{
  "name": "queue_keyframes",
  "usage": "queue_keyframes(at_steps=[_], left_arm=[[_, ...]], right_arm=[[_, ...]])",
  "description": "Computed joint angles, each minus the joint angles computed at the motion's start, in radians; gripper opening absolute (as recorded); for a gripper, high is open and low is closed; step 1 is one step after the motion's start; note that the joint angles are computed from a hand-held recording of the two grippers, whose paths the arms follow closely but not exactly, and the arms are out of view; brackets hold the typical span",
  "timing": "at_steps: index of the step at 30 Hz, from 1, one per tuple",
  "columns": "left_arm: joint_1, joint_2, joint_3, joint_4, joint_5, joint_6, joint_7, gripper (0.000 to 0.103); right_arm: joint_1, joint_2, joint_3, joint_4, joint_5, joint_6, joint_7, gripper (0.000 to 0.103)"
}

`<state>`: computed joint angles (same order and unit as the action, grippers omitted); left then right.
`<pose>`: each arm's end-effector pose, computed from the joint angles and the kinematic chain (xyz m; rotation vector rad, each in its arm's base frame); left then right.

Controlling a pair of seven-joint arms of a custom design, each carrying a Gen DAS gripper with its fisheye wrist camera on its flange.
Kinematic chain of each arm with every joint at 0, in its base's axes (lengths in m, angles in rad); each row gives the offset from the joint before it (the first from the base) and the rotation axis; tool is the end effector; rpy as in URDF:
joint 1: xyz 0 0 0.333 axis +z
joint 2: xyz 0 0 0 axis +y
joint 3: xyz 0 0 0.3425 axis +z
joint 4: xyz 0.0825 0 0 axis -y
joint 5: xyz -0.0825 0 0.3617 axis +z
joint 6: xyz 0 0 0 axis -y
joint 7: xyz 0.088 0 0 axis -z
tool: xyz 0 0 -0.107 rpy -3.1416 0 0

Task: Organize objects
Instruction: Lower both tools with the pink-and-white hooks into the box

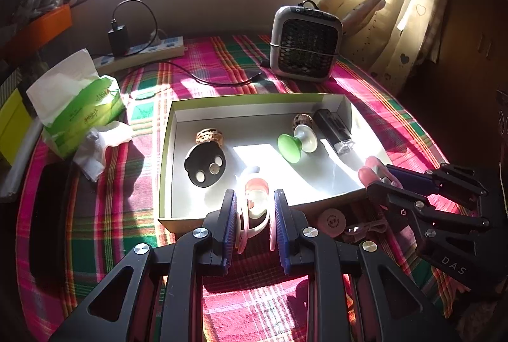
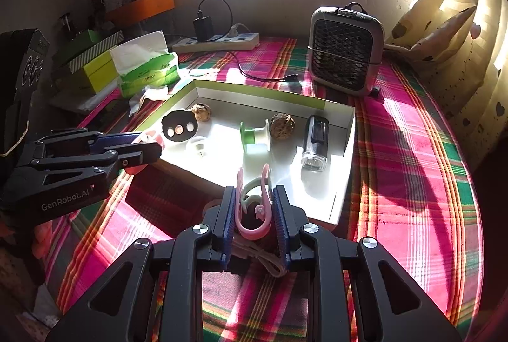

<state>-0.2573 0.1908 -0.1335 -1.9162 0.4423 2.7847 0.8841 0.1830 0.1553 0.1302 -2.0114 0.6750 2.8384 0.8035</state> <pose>0.5795 -0.2532 0.5093 -1.7943 1.8943 -0.7957 0.5906 0.1529 0.4856 -2.0743 1.2424 -0.3979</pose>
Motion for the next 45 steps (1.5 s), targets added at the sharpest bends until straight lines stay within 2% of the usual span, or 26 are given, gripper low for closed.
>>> queue_keyframes(at_steps=[10,18,34,45], left_arm=[[0.012,0.064,-0.005,0.08,-0.081,-0.021,0.072,0.021],[0.0,0.121,0.01,0.163,-0.098,-0.053,0.102,0.021],[-0.011,0.25,0.024,0.359,-0.147,-0.146,0.187,0.021],[-0.012,0.321,0.021,0.458,-0.181,-0.199,0.238,0.021]], right_arm=[[-0.008,0.054,-0.01,0.064,-0.086,-0.018,0.085,0.024],[-0.032,0.096,-0.002,0.12,-0.134,-0.056,0.12,0.024],[-0.061,0.15,0.009,0.198,-0.171,-0.159,0.113,0.024],[-0.049,0.177,-0.006,0.238,-0.227,-0.209,0.117,0.024]])
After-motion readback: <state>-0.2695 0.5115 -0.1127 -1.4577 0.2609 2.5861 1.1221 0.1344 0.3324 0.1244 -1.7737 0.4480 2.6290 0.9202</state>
